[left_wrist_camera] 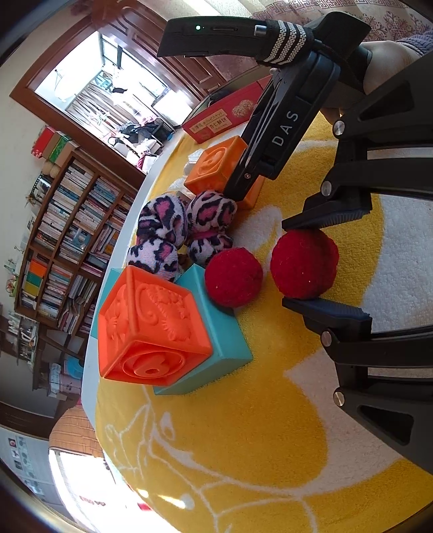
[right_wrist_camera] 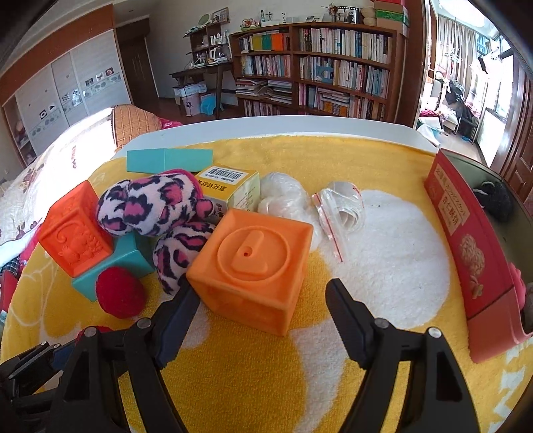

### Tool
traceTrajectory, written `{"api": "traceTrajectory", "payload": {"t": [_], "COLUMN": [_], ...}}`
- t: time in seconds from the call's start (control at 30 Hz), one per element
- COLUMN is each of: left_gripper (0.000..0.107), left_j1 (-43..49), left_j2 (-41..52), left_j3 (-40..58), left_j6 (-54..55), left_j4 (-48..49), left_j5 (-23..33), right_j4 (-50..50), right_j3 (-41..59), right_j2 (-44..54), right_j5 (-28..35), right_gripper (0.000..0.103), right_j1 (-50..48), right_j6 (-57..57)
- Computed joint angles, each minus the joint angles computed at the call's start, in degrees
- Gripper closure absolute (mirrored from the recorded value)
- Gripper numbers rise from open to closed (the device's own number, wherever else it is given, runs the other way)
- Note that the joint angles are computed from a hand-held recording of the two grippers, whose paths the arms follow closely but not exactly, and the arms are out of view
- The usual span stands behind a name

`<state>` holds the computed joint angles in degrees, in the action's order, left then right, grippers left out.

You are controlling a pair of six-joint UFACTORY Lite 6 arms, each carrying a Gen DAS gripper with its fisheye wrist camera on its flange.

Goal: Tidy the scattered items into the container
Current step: 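Grasp a red felt ball with the left tool while the right tool grasps an orange cube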

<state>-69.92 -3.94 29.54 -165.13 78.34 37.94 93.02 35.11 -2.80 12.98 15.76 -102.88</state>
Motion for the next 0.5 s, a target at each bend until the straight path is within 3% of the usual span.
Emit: {"api": "traceTrajectory", "payload": {"t": [0.07,0.13,0.37,0.5], "left_gripper": [0.067,0.067,0.067,0.067], "left_j1": [-0.2,-0.3,-0.1,0.3], "left_j2": [0.2,0.3,0.2,2.1], "left_j3": [0.0,-0.1,-0.4,1.4], "left_j6": [0.1,-0.3,-0.5,1.3], "left_j4": [0.0,0.3,0.7,0.4], "left_j5": [0.1,0.1,-0.4,-0.6], "right_j4": [0.0,4.0,-1.0,-2.5], "right_j3": [-0.4,-1.1,-0.4,1.8], "right_j2": [-0.5,-1.3,-0.8,2.4], "right_j5": [-0.6,-1.5,1.5,-1.5], "right_gripper": [0.043,0.045,0.045,0.044], "right_j1": [0.0,0.1,-4.0,-1.5], "right_j6": [-0.5,-4.6,0.6,3.3]}}
